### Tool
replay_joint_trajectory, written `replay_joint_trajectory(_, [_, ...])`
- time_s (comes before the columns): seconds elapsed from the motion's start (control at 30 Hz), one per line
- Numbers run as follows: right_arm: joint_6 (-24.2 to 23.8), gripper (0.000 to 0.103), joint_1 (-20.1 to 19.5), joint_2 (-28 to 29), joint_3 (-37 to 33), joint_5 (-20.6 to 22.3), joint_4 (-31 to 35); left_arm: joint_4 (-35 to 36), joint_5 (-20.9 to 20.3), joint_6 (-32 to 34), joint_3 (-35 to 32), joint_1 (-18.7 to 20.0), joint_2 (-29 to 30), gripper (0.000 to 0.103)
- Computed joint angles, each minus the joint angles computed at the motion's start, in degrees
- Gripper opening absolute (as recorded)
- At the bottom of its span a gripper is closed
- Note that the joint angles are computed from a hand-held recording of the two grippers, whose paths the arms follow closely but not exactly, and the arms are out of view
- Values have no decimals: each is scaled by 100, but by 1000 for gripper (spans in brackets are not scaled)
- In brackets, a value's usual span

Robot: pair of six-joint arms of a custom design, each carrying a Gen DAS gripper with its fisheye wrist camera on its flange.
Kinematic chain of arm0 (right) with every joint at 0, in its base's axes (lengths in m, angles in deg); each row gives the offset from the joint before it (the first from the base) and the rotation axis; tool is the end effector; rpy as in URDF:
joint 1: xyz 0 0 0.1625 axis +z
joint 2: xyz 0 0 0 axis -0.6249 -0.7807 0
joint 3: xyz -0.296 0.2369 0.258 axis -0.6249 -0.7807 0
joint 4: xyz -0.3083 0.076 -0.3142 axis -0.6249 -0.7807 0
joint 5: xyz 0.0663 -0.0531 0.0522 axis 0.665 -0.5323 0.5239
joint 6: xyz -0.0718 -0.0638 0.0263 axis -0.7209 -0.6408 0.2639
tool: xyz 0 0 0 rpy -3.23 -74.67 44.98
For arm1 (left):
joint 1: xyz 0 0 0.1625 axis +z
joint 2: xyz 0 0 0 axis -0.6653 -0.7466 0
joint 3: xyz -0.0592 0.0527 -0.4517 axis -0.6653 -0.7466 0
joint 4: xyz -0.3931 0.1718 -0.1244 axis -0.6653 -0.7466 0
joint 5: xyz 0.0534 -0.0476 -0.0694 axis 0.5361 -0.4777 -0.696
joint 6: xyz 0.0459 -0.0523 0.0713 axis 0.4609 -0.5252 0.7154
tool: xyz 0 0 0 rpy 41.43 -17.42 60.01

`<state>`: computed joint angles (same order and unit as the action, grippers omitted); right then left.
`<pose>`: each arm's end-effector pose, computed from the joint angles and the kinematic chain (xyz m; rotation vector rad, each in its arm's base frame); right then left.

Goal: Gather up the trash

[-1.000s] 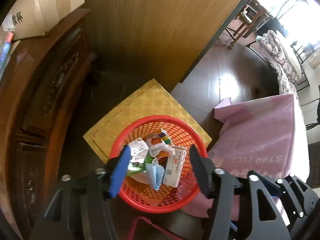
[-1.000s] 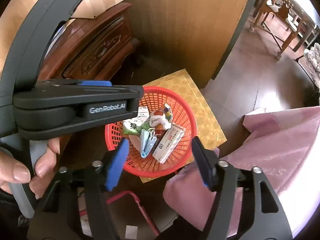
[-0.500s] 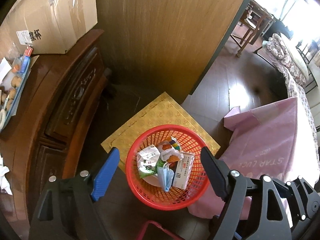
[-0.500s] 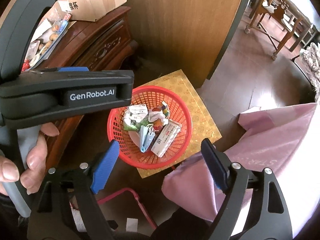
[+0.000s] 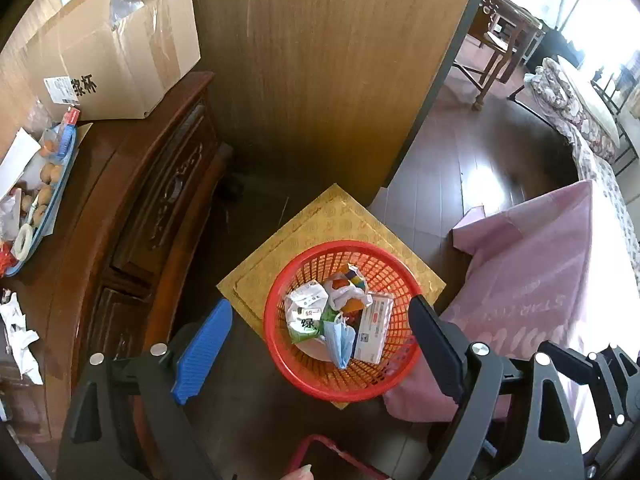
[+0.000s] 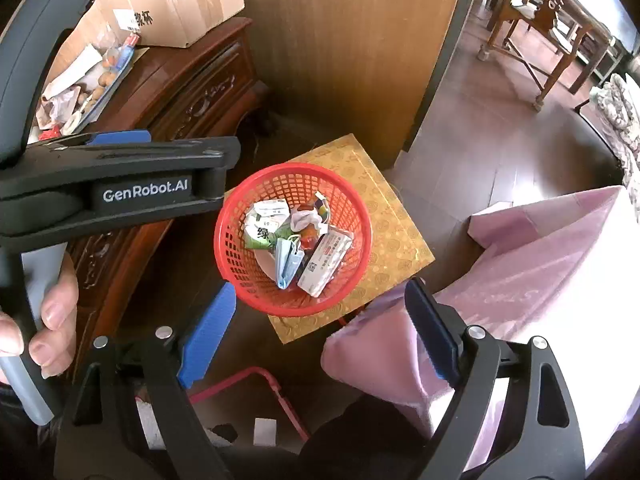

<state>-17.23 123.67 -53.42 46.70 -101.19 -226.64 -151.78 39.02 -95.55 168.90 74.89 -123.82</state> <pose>0.0437 -0.4721 0.2987 0.8309 -2.3796 0.1313 -0.3771 -0.4885 -0.0080 -0.1301 2.3221 -0.6074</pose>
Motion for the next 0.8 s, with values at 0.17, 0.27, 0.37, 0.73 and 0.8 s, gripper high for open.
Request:
replay_joint_trajectory(0.17, [78,84,-52,-111,21,12,79,197,-18,-98,-42,-87,29,89])
replay_joint_trajectory(0.27, [172,84,-71,-148,31,-24,107,405,-8,-165,-103,-137,52,89])
replay_joint_trajectory(0.37, [220,84,-105,-189,61,-11,117,476,12,-249,-115,-190,43,89])
replay_joint_trajectory(0.73, [362,84,-241,-303,92,101,125,915,-24,-593,-221,-319,70,89])
replay_joint_trajectory(0.8, [362,84,-237,-311,104,102,84,934,-56,-621,-241,-331,87,89])
